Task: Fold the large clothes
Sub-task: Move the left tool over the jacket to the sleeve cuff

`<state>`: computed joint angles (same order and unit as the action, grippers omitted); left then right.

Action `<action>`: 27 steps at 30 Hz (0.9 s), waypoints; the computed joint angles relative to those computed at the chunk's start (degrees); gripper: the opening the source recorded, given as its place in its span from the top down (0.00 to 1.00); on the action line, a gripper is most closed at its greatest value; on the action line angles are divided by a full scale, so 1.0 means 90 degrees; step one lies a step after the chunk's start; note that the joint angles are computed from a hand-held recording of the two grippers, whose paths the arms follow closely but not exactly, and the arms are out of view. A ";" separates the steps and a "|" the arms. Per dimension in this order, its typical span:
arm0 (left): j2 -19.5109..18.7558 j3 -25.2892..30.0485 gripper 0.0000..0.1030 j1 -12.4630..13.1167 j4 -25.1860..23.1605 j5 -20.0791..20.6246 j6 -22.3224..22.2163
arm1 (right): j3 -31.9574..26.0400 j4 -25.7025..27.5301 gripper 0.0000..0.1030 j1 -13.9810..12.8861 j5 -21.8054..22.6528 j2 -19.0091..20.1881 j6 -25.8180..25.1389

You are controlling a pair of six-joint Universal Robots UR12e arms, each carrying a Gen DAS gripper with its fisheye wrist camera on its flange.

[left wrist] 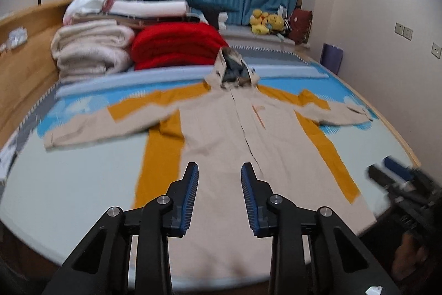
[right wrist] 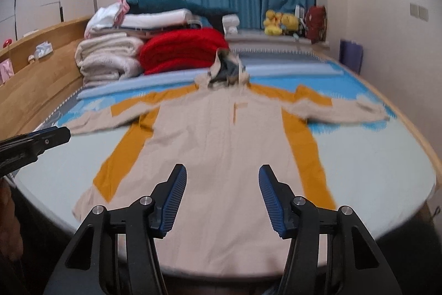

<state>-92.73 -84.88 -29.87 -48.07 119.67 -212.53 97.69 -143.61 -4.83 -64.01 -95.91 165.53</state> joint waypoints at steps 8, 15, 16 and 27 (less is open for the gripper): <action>-0.0241 0.0146 0.72 0.0877 0.0703 0.0397 0.0857 | -0.1415 -0.0669 0.57 0.0345 -0.0078 0.1079 0.0553; -0.0452 0.0203 0.75 0.1672 0.0501 0.0213 0.0745 | -0.2917 -0.0740 0.65 0.0791 -0.0532 0.2274 0.0978; -0.0440 0.0144 0.74 0.1771 0.0451 0.0112 0.0597 | -0.3201 -0.0640 0.64 0.0881 -0.0624 0.2489 0.0944; -0.0222 -0.0477 0.75 0.2797 -0.0935 -0.0921 -0.1202 | -0.4648 0.0915 0.35 0.1080 -0.0157 0.3692 0.0258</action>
<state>-94.73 -89.17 -4.69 -56.49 111.37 -223.34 55.86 -135.38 4.89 -65.43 -62.68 167.86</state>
